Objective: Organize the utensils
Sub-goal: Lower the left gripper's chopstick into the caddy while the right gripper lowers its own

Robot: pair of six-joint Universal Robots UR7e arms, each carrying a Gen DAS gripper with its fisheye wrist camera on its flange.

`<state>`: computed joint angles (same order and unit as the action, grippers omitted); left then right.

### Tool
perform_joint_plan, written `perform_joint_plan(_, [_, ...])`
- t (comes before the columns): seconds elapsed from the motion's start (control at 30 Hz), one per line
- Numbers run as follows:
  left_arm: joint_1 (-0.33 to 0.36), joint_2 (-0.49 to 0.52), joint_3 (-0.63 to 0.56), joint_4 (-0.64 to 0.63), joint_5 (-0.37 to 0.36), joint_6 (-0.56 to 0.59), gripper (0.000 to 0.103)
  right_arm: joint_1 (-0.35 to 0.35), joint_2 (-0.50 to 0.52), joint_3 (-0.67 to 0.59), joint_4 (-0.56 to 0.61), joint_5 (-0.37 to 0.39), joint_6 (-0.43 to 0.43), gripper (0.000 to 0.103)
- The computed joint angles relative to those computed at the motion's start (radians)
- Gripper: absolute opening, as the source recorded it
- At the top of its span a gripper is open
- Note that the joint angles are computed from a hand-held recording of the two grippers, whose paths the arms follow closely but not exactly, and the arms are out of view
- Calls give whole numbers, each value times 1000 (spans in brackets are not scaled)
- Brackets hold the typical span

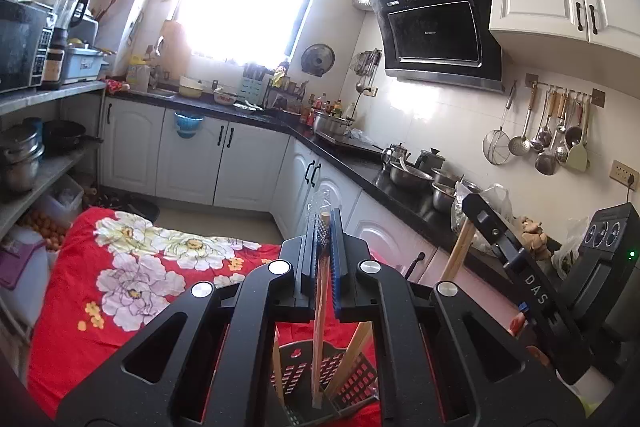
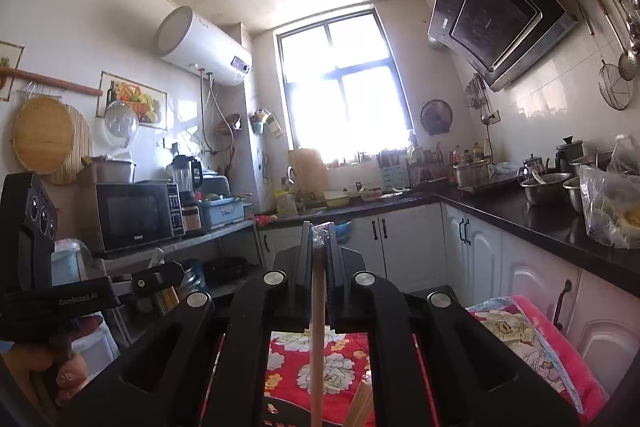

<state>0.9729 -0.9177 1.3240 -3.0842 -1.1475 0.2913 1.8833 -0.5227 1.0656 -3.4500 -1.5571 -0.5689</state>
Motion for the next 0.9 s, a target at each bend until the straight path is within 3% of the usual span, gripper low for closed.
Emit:
perform_joint_plan(0.53, [32, 27, 28, -26, -11, -11, 3, -24, 32, 10, -66, -18, -32, 6])
perform_joint_plan(0.9, [37, 38, 56, -51, -11, 16, 3, -32, 43, 45, -127, -21, -109, 6])
